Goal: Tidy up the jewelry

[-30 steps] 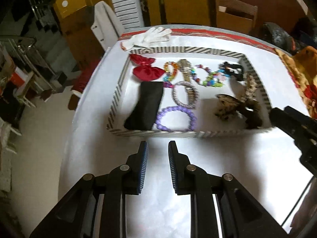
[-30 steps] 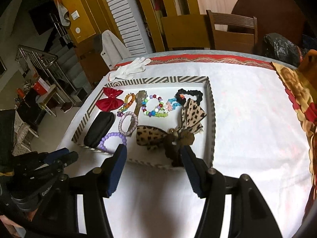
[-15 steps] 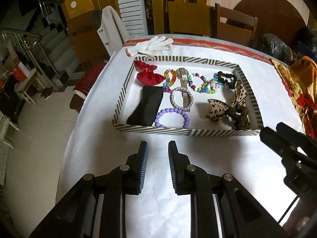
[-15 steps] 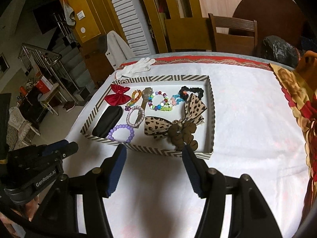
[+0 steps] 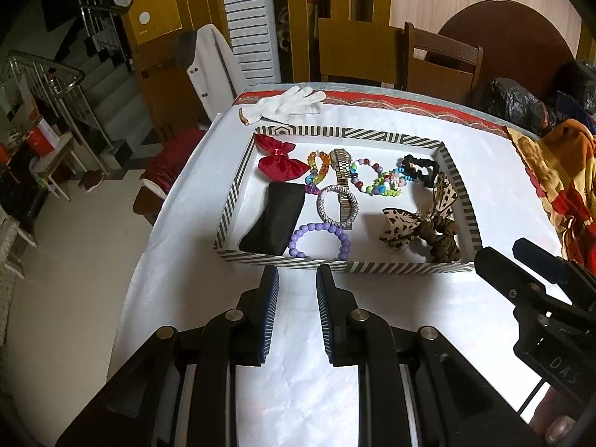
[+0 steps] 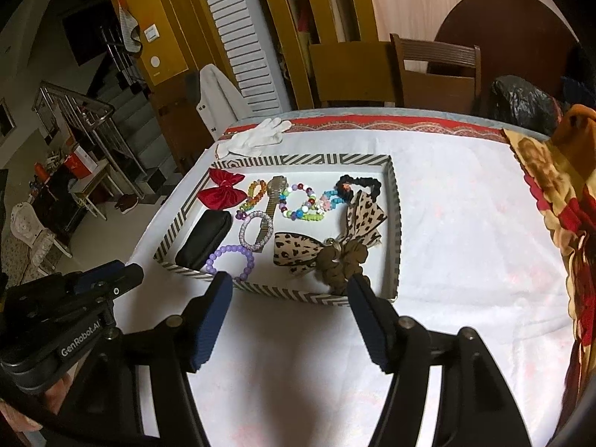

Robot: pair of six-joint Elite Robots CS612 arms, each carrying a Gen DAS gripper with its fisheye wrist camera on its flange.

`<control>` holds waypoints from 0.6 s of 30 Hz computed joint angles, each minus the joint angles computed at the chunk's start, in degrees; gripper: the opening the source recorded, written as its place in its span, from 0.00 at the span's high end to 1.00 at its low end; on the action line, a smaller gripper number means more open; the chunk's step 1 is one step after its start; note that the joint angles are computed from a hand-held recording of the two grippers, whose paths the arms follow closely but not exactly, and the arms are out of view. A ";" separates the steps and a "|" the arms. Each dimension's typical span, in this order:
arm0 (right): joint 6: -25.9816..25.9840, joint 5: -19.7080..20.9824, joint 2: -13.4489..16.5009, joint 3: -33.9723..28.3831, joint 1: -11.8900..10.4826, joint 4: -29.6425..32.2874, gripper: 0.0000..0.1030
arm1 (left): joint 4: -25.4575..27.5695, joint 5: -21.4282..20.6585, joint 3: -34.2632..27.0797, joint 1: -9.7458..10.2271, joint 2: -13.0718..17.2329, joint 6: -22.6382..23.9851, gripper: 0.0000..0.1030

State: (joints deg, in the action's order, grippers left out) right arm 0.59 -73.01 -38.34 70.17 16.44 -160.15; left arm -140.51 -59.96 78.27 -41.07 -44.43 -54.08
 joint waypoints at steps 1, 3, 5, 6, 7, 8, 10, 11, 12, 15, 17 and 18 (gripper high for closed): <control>-0.03 -0.02 0.01 -0.03 0.00 0.01 0.34 | 0.07 0.00 -0.06 0.00 0.03 0.04 0.67; -0.11 0.02 0.02 -0.03 0.00 -0.02 0.34 | 0.10 -0.09 -0.12 0.00 0.05 -0.05 0.67; -0.04 0.18 0.04 -0.04 -0.05 -0.14 0.34 | 0.29 -0.23 -0.17 0.00 0.04 -0.24 0.67; 0.00 0.31 0.04 -0.03 -0.06 -0.17 0.34 | 0.27 -0.32 -0.20 0.02 0.04 -0.29 0.67; 0.03 0.39 0.06 -0.06 -0.08 -0.19 0.34 | 0.27 -0.26 -0.25 0.03 0.08 -0.24 0.67; 0.07 0.28 0.09 -0.10 -0.07 -0.16 0.34 | 0.32 -0.19 -0.32 0.02 0.11 -0.16 0.67; 0.05 0.28 0.07 -0.10 -0.08 -0.05 0.34 | 0.35 -0.27 -0.26 0.05 0.08 -0.16 0.67; 0.05 0.28 0.07 -0.10 -0.08 -0.05 0.34 | 0.35 -0.24 -0.27 0.05 0.08 -0.23 0.67; 0.01 0.36 0.08 -0.13 -0.08 0.08 0.34 | 0.29 -0.29 -0.30 0.07 0.10 -0.22 0.67; -0.18 0.28 0.13 -0.24 -0.07 0.42 0.34 | 0.40 -0.21 -0.30 0.05 0.09 -0.12 0.67; -0.25 0.20 0.24 -0.43 -0.04 0.82 0.34 | 0.21 -0.31 -0.24 0.06 0.07 -0.12 0.67; -0.24 0.24 0.29 -0.52 -0.05 0.96 0.34 | 0.24 -0.24 -0.28 0.06 0.10 -0.10 0.67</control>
State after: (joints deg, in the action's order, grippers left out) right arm 0.35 -72.77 -38.04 69.65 16.39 -159.19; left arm -140.26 -60.20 77.98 -41.01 -44.33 -54.18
